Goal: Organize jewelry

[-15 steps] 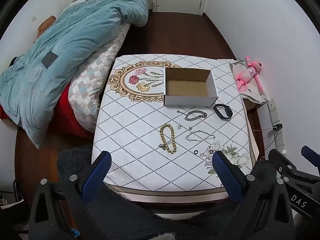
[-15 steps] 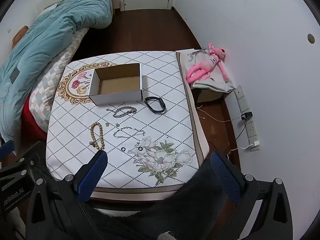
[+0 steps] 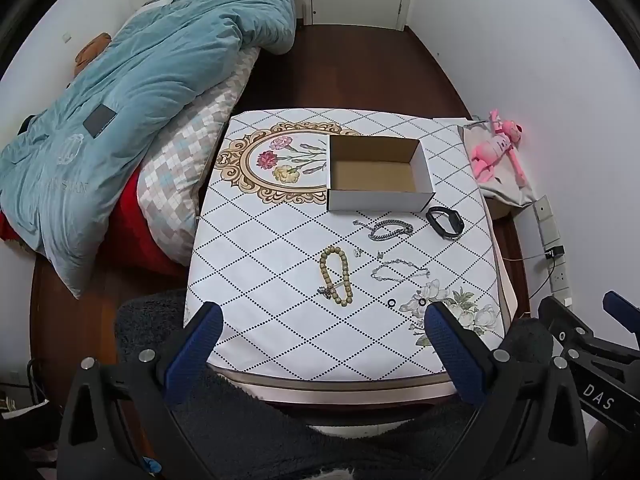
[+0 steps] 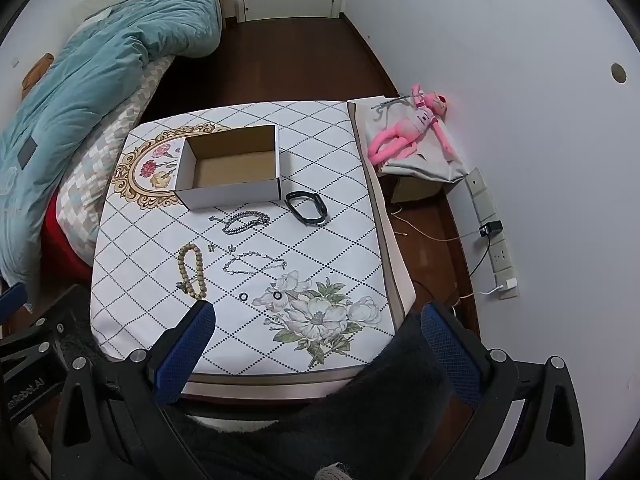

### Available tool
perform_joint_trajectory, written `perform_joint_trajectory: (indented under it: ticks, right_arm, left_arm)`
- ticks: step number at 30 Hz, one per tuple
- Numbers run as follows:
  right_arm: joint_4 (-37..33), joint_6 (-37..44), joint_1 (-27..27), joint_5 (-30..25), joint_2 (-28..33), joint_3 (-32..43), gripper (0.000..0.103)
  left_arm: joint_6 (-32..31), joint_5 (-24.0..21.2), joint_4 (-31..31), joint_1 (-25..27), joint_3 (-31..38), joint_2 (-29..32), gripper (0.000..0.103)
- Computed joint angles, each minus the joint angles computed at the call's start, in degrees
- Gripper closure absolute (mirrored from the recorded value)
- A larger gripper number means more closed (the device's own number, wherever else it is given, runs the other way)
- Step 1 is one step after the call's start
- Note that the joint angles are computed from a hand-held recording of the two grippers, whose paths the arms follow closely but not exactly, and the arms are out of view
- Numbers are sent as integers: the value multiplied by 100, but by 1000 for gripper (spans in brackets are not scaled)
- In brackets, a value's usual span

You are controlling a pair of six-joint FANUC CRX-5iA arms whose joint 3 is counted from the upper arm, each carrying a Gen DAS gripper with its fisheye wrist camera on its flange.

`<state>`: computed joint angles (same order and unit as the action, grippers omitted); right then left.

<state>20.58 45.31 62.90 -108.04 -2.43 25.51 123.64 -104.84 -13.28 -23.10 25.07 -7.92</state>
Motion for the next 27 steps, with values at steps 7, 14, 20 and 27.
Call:
perform_joint_trajectory:
  ticks: [7,14,20,27]
  right_arm:
    - [25,43,-44,39,-66,-93,0]
    - [68,74,-58,-47,-16,22,0]
    - [78,88,-68,-63,0,55,0]
    - [91,97,-70,-70,5,69,0]
  left_arm:
    - [42,6,28,-41,49,58,0]
    - [72,10,37,-79,72,80,0]
    - [83,49,63,-78,32,74,0]
    - [100,76,52,-118,18,67,0]
